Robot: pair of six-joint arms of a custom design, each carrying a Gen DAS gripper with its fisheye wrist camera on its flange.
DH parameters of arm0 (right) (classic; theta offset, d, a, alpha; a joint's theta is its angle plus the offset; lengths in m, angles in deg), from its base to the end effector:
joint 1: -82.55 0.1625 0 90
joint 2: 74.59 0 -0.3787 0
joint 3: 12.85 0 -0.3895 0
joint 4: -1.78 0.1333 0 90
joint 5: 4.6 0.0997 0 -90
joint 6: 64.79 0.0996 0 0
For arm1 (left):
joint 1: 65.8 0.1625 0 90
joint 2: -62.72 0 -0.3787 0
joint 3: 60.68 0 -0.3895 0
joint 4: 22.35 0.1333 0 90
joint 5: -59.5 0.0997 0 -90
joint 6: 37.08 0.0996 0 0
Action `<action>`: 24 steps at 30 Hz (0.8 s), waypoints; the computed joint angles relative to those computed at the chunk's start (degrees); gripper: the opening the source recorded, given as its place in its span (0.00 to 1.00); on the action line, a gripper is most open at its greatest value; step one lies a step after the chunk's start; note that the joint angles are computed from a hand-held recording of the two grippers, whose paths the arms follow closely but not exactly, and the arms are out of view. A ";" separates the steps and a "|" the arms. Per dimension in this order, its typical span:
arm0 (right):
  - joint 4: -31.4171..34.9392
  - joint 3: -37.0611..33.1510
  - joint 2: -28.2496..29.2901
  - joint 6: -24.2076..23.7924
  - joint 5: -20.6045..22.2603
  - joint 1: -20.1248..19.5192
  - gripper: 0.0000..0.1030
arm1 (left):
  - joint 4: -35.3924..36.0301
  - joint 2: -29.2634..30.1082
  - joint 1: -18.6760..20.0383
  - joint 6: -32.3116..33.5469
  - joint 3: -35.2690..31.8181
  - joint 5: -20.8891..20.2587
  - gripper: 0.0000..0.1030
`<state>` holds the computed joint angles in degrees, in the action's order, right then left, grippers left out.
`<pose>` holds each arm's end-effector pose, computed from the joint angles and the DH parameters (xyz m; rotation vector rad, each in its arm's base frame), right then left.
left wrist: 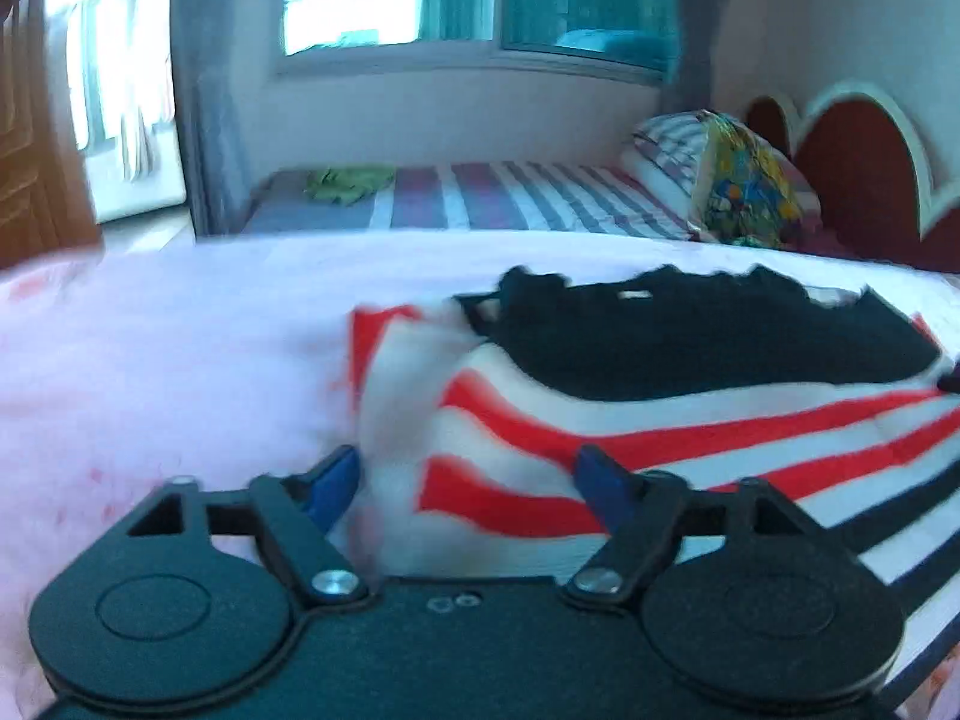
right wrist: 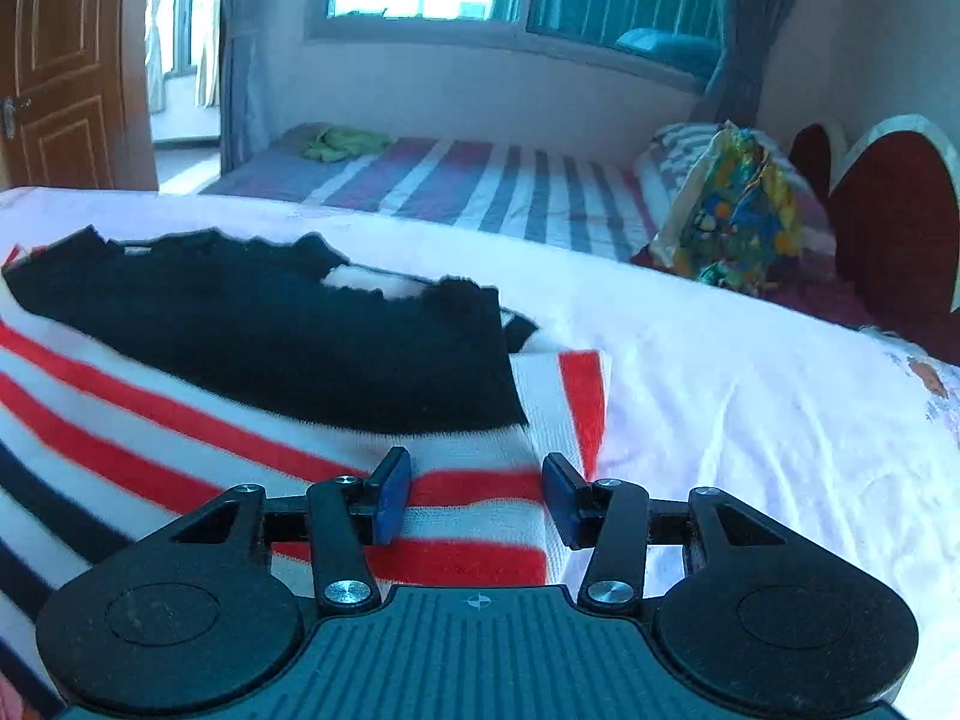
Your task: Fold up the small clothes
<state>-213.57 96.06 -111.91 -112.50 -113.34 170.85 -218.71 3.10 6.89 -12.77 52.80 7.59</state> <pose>0.0847 -0.5619 0.0472 0.7265 -2.2065 0.9064 0.0240 -0.5774 0.2060 0.4376 2.2202 -1.0511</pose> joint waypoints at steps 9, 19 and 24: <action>1.44 3.08 2.76 2.14 3.40 7.18 0.45 | -2.42 3.49 -8.20 -2.12 3.94 -4.35 0.72; -5.17 7.93 2.26 2.87 -3.74 5.95 0.38 | -1.38 -1.36 -6.46 -0.49 9.86 -1.19 0.74; -5.94 11.96 -2.46 8.28 -5.27 5.54 0.53 | 1.96 -6.72 -4.76 -2.69 11.42 -2.82 0.71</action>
<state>-219.51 108.02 -114.36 -104.23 -118.60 176.39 -216.75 -3.62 2.14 -15.46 64.22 4.77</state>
